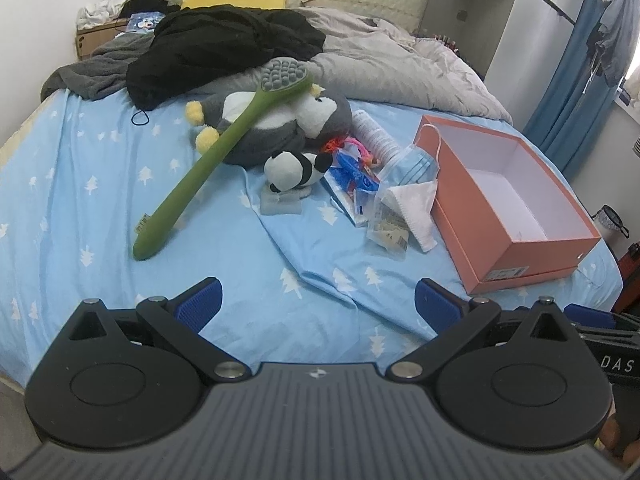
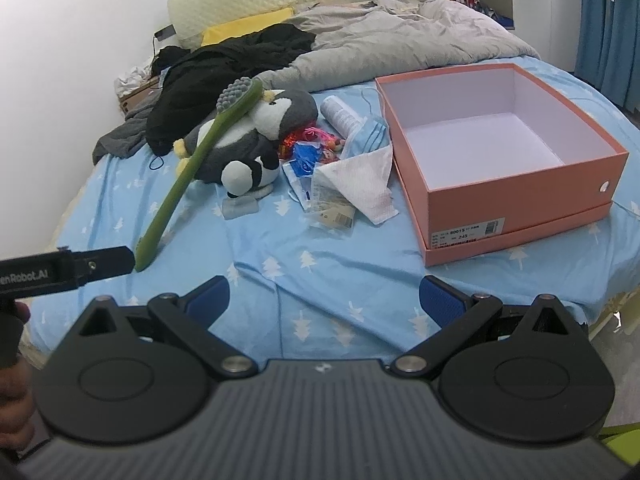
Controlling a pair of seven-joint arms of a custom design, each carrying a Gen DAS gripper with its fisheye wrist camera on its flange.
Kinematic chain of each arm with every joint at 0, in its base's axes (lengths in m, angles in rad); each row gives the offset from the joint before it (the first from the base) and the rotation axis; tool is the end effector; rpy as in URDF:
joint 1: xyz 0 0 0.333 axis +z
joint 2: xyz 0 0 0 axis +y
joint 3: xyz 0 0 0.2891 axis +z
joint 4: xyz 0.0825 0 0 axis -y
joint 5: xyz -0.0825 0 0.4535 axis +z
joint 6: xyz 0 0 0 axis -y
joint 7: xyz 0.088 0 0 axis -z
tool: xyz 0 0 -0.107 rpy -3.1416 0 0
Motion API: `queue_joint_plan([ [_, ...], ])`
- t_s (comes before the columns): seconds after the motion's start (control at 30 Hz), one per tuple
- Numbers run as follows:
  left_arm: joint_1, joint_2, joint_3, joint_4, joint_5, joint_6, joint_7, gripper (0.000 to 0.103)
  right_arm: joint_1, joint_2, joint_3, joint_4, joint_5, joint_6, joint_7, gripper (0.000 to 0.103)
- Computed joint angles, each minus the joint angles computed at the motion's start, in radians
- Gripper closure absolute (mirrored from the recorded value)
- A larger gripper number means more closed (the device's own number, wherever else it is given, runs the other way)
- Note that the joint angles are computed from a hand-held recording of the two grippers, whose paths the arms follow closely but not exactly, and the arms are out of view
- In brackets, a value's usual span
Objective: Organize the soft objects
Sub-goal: 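Move both tools toward the small items beside the pink box, then lower right tool to the clear labelled packet while left tool lowers to translucent plastic piece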
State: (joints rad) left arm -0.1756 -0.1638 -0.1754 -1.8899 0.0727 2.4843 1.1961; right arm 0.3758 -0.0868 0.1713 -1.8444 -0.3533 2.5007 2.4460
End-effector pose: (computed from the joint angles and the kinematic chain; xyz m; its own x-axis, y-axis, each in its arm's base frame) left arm 0.5922 -0.2244 0.6242 -0.0857 -0.9840 0.1564 -0.7401 -0.0422 -0.6712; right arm 0.5568 0.3460 0.6045 -0.0170 -0.9677 -0.2515 -0.7178 0.1869 -0.6707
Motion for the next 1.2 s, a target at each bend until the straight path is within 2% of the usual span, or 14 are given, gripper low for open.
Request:
queue_joint_plan([
  [0.37, 0.007, 0.079, -0.001, 0.056, -0.012, -0.038, 0.018, 0.000, 0.008, 0.048, -0.018, 0.034, 0.061, -0.017, -0.029, 0.000],
  [0.63, 0.022, 0.209, -0.003, 0.172, -0.016, -0.082, 0.023, 0.000, 0.024, 0.137, -0.042, 0.108, 0.100, -0.018, -0.070, 0.000],
  [0.8, 0.032, 0.319, -0.001, 0.273, 0.010, -0.092, -0.001, 0.000, 0.045, 0.228, -0.059, 0.191, 0.129, -0.012, -0.133, 0.000],
  [1.0, 0.055, 0.465, 0.004, 0.408, 0.013, -0.088, -0.006, 0.000, 0.065, 0.392, -0.088, 0.347, 0.219, 0.011, -0.232, 0.000],
  [1.2, 0.070, 0.628, 0.004, 0.575, 0.012, -0.086, 0.012, 0.000, 0.089, 0.550, -0.136, 0.513, 0.252, 0.001, -0.246, 0.002],
])
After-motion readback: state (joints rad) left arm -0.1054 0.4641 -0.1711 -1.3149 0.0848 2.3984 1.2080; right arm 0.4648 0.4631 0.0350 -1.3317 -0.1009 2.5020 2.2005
